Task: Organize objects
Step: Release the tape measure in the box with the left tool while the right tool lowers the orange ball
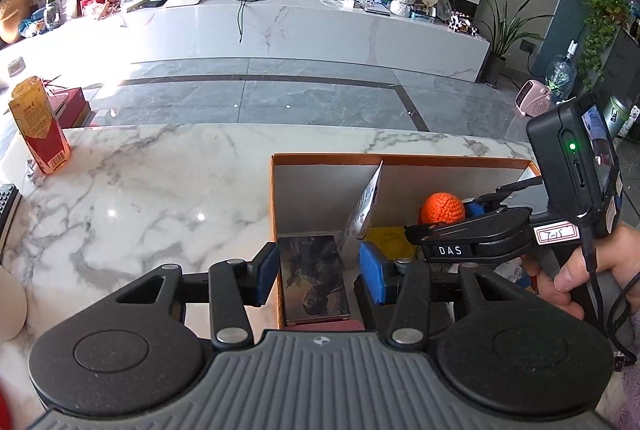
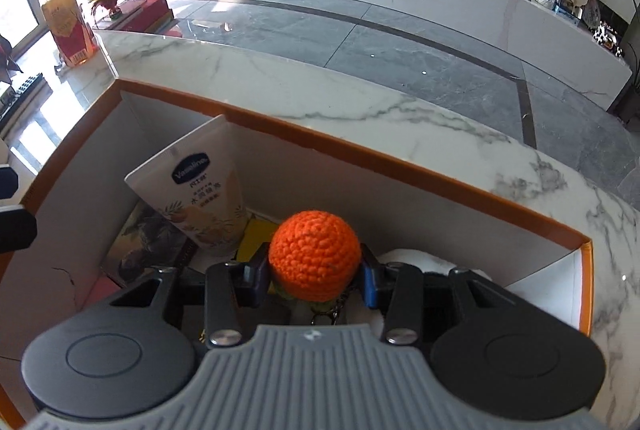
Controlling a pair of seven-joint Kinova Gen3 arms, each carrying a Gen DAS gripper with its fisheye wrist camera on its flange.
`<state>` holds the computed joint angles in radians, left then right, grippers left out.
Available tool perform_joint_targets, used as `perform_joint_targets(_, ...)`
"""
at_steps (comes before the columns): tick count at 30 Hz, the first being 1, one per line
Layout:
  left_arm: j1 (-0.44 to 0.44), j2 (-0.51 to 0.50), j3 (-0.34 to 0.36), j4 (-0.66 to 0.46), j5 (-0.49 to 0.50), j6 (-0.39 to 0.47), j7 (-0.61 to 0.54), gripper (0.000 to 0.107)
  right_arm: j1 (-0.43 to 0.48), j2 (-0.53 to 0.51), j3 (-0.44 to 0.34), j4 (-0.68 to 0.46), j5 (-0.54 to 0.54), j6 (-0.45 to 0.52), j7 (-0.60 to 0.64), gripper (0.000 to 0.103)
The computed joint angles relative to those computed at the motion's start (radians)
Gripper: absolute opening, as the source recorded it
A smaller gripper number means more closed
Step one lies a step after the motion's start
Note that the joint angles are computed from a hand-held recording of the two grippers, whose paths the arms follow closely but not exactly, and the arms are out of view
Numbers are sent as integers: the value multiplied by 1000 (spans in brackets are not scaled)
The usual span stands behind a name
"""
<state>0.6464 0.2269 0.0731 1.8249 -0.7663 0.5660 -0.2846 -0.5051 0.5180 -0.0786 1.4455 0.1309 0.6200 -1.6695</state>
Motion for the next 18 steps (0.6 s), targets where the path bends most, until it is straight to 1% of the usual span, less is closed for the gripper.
perform_joint_targets(4, 1, -4, 3, 5, 3, 2, -2, 53, -44, 19, 33, -35, 46, 43, -32, 44)
perform_joint_targets(8, 2, -7, 6, 5, 0, 7, 6, 53, -52, 25, 33, -49, 67, 65, -44, 45)
perform_joint_targets(14, 1, -11, 12, 7, 0, 7, 5, 53, -28, 15, 10, -44, 41, 65, -34, 49)
perform_joint_targets(16, 3, -13, 14, 6, -1, 9, 7, 53, -15, 6, -2, -36, 22, 64, -27, 53)
perform_joint_targets(18, 7, -15, 18, 4, -2, 15, 8, 53, -12, 0, -5, -36, 10, 70, -29, 54)
